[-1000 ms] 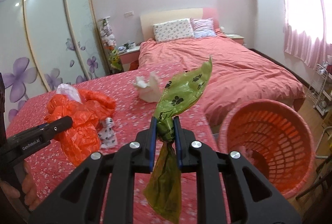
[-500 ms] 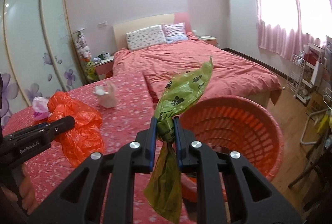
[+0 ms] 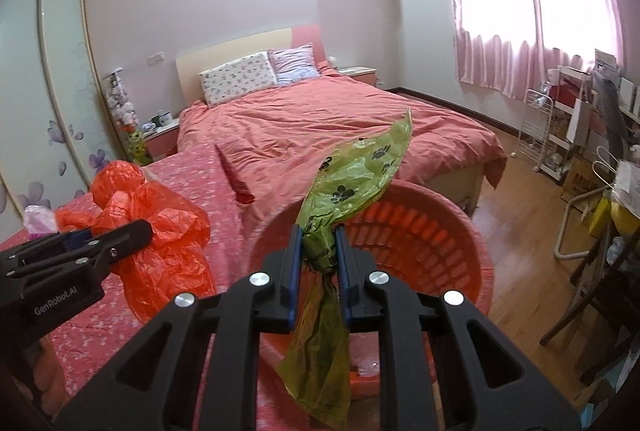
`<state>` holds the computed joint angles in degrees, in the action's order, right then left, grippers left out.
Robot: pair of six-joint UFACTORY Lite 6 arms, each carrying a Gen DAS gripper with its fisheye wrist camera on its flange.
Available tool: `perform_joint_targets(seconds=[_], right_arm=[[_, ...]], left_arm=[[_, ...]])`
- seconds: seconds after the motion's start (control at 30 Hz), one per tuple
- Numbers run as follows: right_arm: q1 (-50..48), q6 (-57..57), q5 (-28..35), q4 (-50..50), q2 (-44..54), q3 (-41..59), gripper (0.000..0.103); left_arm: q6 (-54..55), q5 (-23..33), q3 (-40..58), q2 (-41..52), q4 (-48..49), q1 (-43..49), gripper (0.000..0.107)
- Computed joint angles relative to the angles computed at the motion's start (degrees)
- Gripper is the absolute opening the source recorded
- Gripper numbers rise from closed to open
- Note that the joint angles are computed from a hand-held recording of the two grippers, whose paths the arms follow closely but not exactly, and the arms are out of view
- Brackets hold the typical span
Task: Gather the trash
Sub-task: 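Carry both bags over the orange basket and open both tools to drop them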
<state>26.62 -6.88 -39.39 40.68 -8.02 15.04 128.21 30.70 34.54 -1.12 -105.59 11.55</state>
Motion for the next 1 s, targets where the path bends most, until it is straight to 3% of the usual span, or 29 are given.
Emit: perform_joint_targets(seconds=[0.43,0.8,1.0], right_arm=[[-12.2,10.7,-1.6,-16.1,4.6,-0.7,0.017],[-17.2,15.8,-2.5,-23.2,8.6,1.6,0.017],[-19.5,18.9,-4.0,-27.4,12.4,3.5,0.023]], left_arm=[[7.0,-5.9,4.5,6.7,-12.6,-13.8,0.036],[8.0,-5.6,7.4,11.1,-13.6,-16.2,0.037],[10.3,-6.6,9.1,14.4,-17.0,-18.0,0.041]])
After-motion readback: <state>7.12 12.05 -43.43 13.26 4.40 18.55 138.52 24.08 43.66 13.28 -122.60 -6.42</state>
